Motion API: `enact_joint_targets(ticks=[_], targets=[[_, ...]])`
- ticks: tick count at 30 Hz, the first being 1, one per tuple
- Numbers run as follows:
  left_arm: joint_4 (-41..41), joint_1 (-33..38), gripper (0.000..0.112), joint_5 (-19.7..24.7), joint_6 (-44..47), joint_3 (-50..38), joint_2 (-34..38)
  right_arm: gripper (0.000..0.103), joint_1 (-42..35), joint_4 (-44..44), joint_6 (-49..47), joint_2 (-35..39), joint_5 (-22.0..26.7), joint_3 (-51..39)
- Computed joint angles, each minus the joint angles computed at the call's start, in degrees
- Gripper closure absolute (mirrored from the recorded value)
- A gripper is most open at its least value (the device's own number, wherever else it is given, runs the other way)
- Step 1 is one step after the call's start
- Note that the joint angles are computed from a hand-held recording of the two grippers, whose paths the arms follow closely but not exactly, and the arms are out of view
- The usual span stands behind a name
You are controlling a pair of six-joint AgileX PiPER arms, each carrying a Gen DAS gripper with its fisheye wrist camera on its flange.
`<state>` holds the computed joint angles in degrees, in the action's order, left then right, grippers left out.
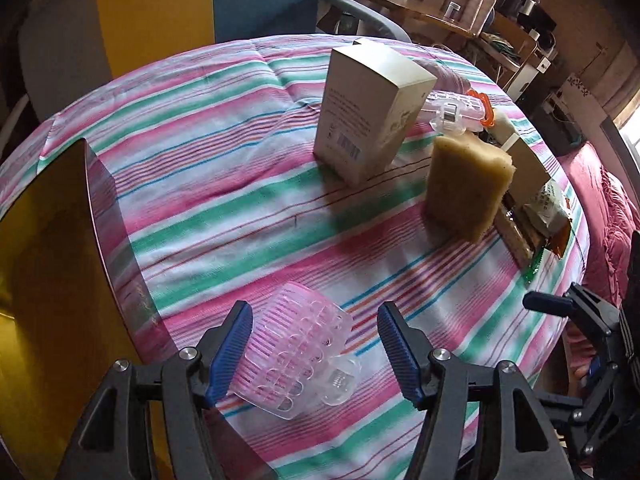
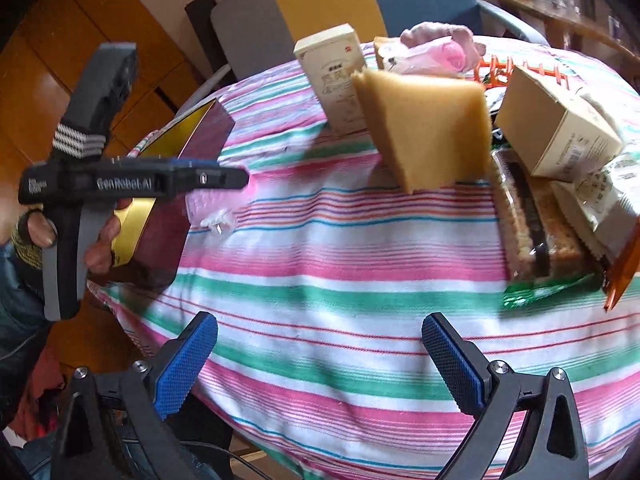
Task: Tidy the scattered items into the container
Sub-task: 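Grasp the pink hair roller with the left tool while the right tool grasps the yellow sponge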
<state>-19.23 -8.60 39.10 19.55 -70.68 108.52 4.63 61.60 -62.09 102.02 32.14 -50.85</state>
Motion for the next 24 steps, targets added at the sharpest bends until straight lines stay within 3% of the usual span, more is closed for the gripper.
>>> enact_joint_targets(ticks=[5,8,12,17,18,19,20,22,24], targets=[[4.71,-4.23,0.046,-5.52,-7.94,8.28,-5.42,0.0,-0.17,-0.39,1.48,-2.61,-4.0,-2.8],[7.74,-6.4,0.046,-7.72,-13.11,12.81,-8.48,0.0,0.98,-0.65,2.01,-3.26,-10.02,-5.8],[6.57,-7.89,0.046,-9.73,-14.01,18.36,-13.07,0.0,2.97,-14.63,14.78,-0.32,-15.53,-12.51],[5.35,-8.88,0.046,-12.06,-13.23,22.96,-17.11,0.001,5.65,-37.44,35.54,5.63,-15.86,-19.83],[4.87,-8.97,0.046,-12.41,-12.82,23.68,-17.86,0.003,6.18,-41.1,38.9,6.84,-15.22,-21.14],[4.23,-9.03,0.046,-12.7,-12.31,24.4,-18.62,0.013,6.69,-44.47,41.98,8.05,-14.5,-22.5],[3.59,-9.09,0.046,-12.97,-11.8,25.11,-19.39,0.029,7.23,-47.59,44.68,8.55,-14.34,-22.78],[1.76,-8.63,0.046,-13.33,-9.87,26.58,-21.17,0.033,8.22,-53.1,49.28,9.09,-14.33,-22.61],[-0.28,-7.71,0.046,-13.86,-7.14,27.15,-21.49,0.036,8.27,-50.54,46.73,7.62,-15.08,-20.42]])
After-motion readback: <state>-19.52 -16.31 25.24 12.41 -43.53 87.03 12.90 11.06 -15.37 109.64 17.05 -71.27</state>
